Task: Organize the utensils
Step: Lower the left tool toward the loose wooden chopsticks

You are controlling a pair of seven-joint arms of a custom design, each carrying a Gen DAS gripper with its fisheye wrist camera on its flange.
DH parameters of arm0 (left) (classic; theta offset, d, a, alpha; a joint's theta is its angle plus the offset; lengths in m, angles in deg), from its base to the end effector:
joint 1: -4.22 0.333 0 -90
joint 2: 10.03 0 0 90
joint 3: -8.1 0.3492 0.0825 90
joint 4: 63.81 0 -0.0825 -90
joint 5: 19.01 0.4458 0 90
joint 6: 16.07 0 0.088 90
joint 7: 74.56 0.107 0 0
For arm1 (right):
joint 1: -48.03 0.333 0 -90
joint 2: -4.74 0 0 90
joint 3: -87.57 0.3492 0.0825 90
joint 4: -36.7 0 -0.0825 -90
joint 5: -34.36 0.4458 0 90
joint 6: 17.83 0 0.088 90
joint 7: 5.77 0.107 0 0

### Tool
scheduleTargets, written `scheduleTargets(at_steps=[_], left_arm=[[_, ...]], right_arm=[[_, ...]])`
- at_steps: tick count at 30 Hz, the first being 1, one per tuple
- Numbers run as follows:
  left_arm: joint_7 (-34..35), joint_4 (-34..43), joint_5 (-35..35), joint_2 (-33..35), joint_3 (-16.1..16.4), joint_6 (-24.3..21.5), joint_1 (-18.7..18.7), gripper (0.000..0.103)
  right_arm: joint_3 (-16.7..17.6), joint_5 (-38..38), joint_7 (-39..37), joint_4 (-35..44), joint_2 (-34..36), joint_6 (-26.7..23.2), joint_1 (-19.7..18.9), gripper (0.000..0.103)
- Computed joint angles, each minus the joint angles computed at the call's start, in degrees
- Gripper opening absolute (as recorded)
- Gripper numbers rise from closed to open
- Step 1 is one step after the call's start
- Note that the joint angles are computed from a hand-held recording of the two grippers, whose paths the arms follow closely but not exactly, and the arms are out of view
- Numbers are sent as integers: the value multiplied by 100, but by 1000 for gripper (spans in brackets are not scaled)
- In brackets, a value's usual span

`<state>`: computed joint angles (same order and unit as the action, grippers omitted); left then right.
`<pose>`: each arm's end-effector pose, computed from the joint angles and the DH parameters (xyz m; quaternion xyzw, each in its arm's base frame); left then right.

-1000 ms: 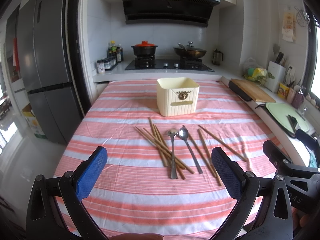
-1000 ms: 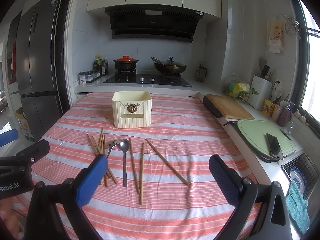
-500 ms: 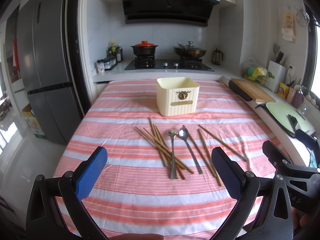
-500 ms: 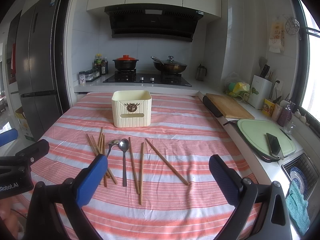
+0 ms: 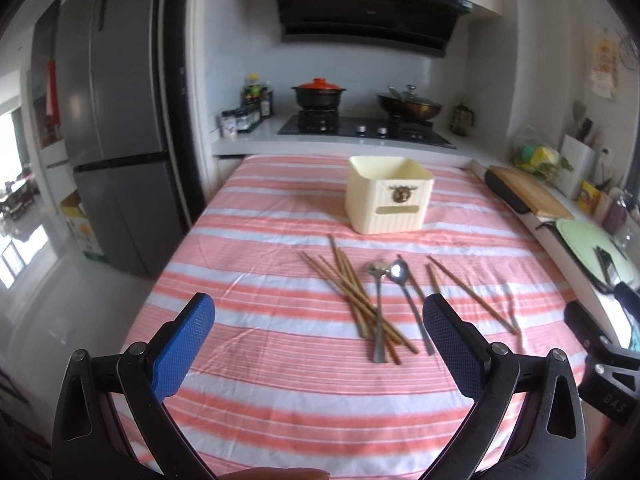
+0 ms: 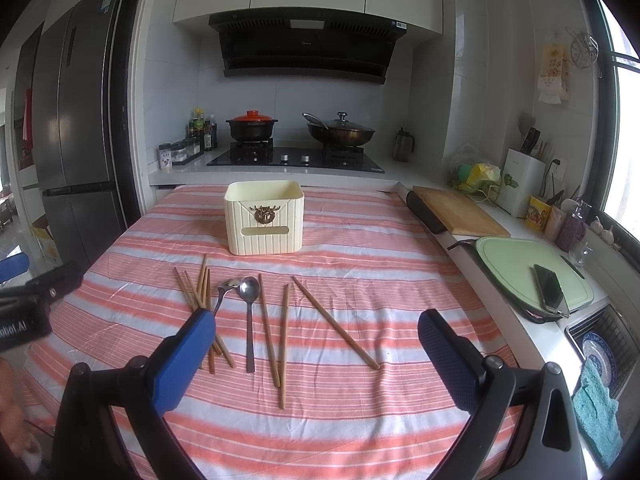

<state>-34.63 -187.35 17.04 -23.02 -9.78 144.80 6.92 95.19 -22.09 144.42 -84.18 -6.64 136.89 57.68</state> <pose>0.5553 -0.1942 0.5946 -0.6509 0.6025 -0.3291 0.3241 0.5565 0.2081 0.5915 -0.6174 0.6140 -0.3959 0.2919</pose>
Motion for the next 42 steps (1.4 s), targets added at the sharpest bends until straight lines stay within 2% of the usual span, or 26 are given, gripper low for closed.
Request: scheduleTargets(at_steps=[7, 17, 23, 28, 31, 42], left_arm=[[41, 86, -84, 205, 112, -144, -15, 103], [381, 477, -662, 960, 521, -529, -448, 103], [403, 1267, -897, 1934, 825, -811, -826, 103], [482, 1959, -862, 2686, 1183, -1304, -1230, 103], [483, 2074, -769, 2859, 1356, -1325, -1404, 103], [1038, 2880, -872, 3597, 1573, -1651, -1695, 103]], right_arm=[[-21, 97, -93, 7, 53, 54, 19, 103], [-119, 309, -195, 80, 245, 107, 11, 103], [-223, 546, -373, 181, 471, 35, 42, 103], [-308, 644, -434, 175, 580, -23, 49, 103], [-347, 623, -384, 178, 617, -84, 30, 103], [-520, 932, -549, 333, 898, -76, 5, 103]])
